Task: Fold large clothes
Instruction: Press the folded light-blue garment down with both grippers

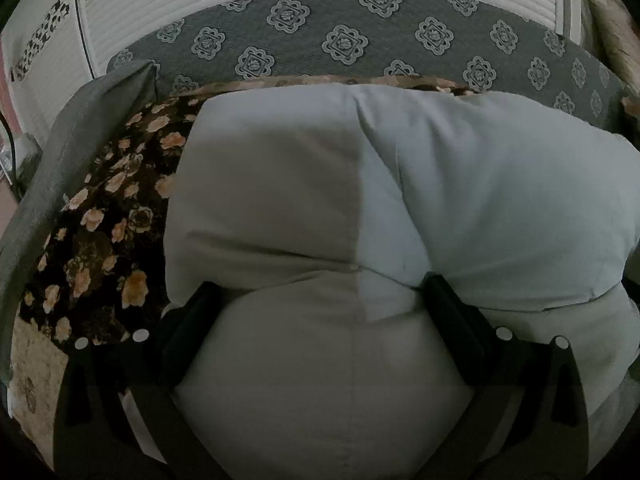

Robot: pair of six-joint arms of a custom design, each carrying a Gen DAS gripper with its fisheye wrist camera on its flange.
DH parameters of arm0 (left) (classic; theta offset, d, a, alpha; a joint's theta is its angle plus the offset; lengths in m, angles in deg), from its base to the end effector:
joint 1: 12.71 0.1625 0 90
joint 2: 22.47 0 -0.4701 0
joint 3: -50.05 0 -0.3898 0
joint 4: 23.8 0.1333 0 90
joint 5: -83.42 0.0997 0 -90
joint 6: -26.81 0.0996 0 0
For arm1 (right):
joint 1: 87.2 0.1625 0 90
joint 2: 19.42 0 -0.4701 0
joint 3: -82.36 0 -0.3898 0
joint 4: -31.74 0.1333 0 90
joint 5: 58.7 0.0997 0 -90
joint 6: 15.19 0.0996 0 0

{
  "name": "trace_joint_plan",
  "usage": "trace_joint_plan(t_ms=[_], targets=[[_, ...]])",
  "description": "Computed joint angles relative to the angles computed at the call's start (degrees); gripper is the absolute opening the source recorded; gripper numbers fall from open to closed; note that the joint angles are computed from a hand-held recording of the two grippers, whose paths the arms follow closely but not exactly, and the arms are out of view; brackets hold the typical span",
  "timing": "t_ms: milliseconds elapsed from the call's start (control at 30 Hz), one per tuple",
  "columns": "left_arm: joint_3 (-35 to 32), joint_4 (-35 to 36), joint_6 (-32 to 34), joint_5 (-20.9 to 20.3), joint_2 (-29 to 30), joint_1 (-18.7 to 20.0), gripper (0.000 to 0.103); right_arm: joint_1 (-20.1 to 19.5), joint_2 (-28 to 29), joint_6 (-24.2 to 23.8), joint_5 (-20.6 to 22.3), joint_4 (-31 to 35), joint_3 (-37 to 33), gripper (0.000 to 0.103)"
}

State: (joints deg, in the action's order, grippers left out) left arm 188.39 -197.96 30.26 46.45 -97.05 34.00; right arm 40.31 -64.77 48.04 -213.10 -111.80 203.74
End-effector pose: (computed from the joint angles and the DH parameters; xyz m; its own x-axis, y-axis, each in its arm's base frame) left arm -0.1273 -0.4456 0.2447 -0.5889 0.2503 -0.7685 0.6794 0.6684 -0.3029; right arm 0.3390 -0.3703 0.0408 -0.5621 0.4126 0.7168 -0.1349 0.8093 -0.5716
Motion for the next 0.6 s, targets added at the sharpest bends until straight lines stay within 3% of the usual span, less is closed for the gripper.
trace_joint_plan(t_ms=[267,600], targets=[[-0.4,0.3,0.2,-0.1,0.7,0.3,0.100,-0.8,0.5,-2.2,-0.7,-3.8,1.1,0.102],[-0.1,-0.7,0.7,0.6,1.6,0.2,0.100,-0.4,0.9,-0.8,-1.4,-2.4,0.8,0.102]])
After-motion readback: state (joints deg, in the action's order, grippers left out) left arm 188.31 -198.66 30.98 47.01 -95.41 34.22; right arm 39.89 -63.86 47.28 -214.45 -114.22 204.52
